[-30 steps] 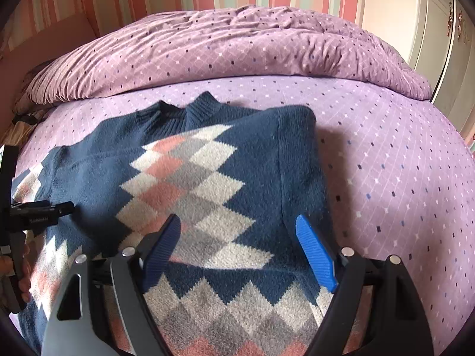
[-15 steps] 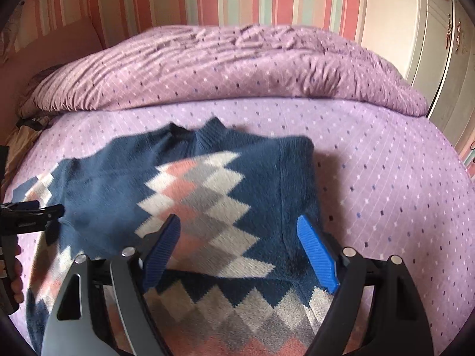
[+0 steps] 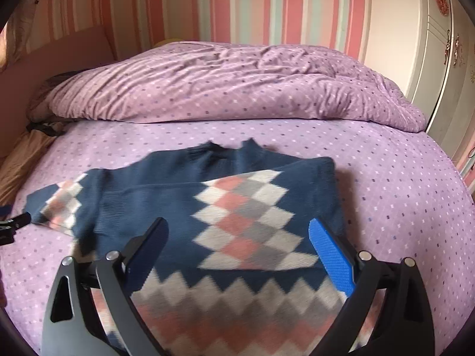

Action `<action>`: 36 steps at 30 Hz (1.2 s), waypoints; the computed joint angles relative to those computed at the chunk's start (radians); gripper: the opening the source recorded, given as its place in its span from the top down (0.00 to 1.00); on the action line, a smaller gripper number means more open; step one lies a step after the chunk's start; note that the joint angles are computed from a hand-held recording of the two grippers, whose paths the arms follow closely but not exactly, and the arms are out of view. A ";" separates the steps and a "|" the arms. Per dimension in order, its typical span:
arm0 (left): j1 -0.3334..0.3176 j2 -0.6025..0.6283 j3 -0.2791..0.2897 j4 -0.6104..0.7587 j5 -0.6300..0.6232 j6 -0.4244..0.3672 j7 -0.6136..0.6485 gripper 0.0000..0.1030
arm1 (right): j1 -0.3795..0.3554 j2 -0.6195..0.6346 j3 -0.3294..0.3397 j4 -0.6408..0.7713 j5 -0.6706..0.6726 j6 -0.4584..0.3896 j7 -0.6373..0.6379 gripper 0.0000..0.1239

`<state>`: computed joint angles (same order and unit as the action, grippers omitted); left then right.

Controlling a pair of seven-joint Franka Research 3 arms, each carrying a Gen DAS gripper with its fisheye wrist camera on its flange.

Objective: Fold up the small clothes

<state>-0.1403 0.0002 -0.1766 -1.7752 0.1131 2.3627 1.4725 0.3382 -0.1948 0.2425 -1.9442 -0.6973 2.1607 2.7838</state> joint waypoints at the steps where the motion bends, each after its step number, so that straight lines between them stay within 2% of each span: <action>1: 0.009 -0.001 0.009 -0.006 -0.020 -0.001 0.012 0.03 | 0.007 0.012 0.008 0.022 0.006 -0.008 0.003 0.22; 5: 0.039 0.013 0.030 -0.019 -0.054 0.004 0.052 0.03 | 0.039 0.051 0.022 0.091 0.004 -0.029 0.011 0.22; 8: 0.059 0.038 0.038 -0.015 -0.027 0.021 0.060 0.03 | 0.069 0.089 0.023 0.151 0.003 -0.064 0.009 0.22; 16: 0.145 0.157 0.062 0.084 -0.095 0.031 0.140 0.03 | 0.152 0.174 -0.002 0.265 -0.009 -0.134 0.006 0.22; 23: 0.259 0.294 0.053 0.209 -0.275 -0.004 0.226 0.03 | 0.225 0.278 -0.040 0.375 -0.008 -0.192 -0.065 0.22; 26: 0.297 0.330 0.039 0.235 -0.336 -0.005 0.235 0.03 | 0.250 0.315 -0.061 0.409 0.000 -0.201 -0.079 0.22; 30: 0.361 0.368 0.002 0.251 -0.491 0.005 0.275 0.04 | 0.281 0.360 -0.088 0.455 0.001 -0.214 -0.098 0.22; 32: 0.374 0.386 -0.004 0.264 -0.533 0.004 0.276 0.09 | 0.293 0.371 -0.098 0.464 0.002 -0.213 -0.115 0.23; 33: 0.366 0.391 0.001 0.264 -0.516 0.019 0.272 0.15 | 0.299 0.377 -0.102 0.472 0.003 -0.217 -0.120 0.22; 35: 0.353 0.401 0.010 0.272 -0.471 0.035 0.272 0.30 | 0.304 0.377 -0.110 0.467 0.011 -0.218 -0.129 0.23; 36: 0.347 0.410 0.014 0.283 -0.447 0.032 0.263 0.44 | 0.305 0.375 -0.113 0.465 0.014 -0.223 -0.130 0.22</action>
